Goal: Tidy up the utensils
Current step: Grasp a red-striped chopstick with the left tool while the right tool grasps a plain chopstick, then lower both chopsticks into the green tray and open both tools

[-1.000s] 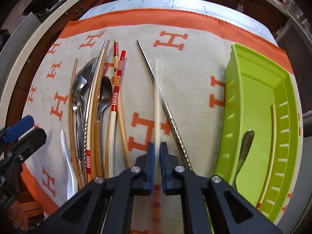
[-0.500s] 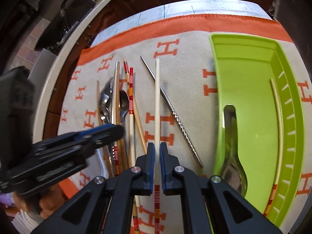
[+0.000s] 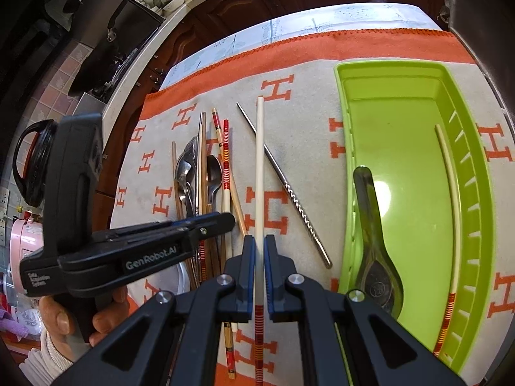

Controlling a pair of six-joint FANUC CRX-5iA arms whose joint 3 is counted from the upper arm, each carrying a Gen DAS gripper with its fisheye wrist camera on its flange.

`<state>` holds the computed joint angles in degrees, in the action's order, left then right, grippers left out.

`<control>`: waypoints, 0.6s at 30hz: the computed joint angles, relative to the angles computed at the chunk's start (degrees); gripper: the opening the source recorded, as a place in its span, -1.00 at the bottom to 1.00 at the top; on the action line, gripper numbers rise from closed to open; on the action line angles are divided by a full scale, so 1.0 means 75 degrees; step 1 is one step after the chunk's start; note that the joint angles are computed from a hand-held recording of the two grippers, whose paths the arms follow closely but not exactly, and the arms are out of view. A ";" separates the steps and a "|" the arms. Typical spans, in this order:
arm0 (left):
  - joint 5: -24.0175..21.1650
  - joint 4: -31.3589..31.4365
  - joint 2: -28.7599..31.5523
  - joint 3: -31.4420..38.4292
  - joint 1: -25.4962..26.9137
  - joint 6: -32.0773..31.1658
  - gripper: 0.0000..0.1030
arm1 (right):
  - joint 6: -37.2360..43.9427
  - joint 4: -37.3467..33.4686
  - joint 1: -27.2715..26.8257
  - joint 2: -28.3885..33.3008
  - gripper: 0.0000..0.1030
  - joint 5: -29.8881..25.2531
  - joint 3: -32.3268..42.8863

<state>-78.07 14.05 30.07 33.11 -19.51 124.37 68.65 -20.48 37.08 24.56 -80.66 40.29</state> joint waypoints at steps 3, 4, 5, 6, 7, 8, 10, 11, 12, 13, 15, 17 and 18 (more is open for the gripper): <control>-0.0256 -0.0219 0.0156 0.0350 -0.0092 0.0003 -0.85 | -0.0039 0.0026 -0.0014 -0.0054 -0.90 0.0034 -0.0057; -0.0336 -0.0286 0.0196 0.0443 -0.0121 -0.0001 -0.85 | -0.0048 0.0019 -0.0025 -0.0072 -0.90 0.0046 -0.0076; -0.0429 -0.0349 0.0253 0.0558 -0.0150 0.0001 -0.85 | -0.0048 0.0009 -0.0036 -0.0094 -0.90 0.0058 -0.0101; -0.0500 -0.0399 0.0318 0.0678 -0.0177 0.0017 -0.85 | -0.0047 0.0009 -0.0045 -0.0130 -0.90 0.0085 -0.0149; -0.0537 -0.0445 0.0358 0.0752 -0.0210 0.0035 -0.84 | -0.0055 0.0020 -0.0042 -0.0144 -0.90 0.0101 -0.0169; -0.0588 -0.0525 0.0401 0.0857 -0.0247 0.0063 -0.85 | -0.0059 0.0030 -0.0042 -0.0165 -0.90 0.0118 -0.0195; -0.0488 -0.0508 0.0379 0.0803 -0.0260 0.0164 -0.91 | -0.0057 0.0031 -0.0053 -0.0211 -0.90 0.0152 -0.0250; -0.0397 -0.0452 0.0361 0.0754 -0.0257 0.0207 -0.93 | -0.0059 0.0034 -0.0056 -0.0233 -0.90 0.0174 -0.0280; -0.0260 -0.0447 0.0260 0.0591 -0.0273 0.0292 -0.93 | -0.0063 0.0020 -0.0065 -0.0252 -0.90 0.0190 -0.0304; -0.0134 -0.0436 0.0126 0.0371 -0.0238 0.0305 -0.93 | -0.0079 0.0020 -0.0068 -0.0271 -0.90 0.0209 -0.0332; 0.0049 -0.0382 -0.0014 0.0143 -0.0219 0.0434 -0.94 | -0.0101 0.0006 -0.0084 -0.0305 -0.90 0.0250 -0.0381; 0.0185 -0.0269 -0.0101 0.0012 -0.0207 0.0498 -0.94 | -0.0092 -0.0070 -0.0128 -0.0361 -0.90 0.0280 -0.0414; 0.0238 -0.0226 -0.0144 -0.0019 -0.0212 0.0523 -0.94 | -0.0081 -0.0103 -0.0148 -0.0389 -0.90 0.0296 -0.0423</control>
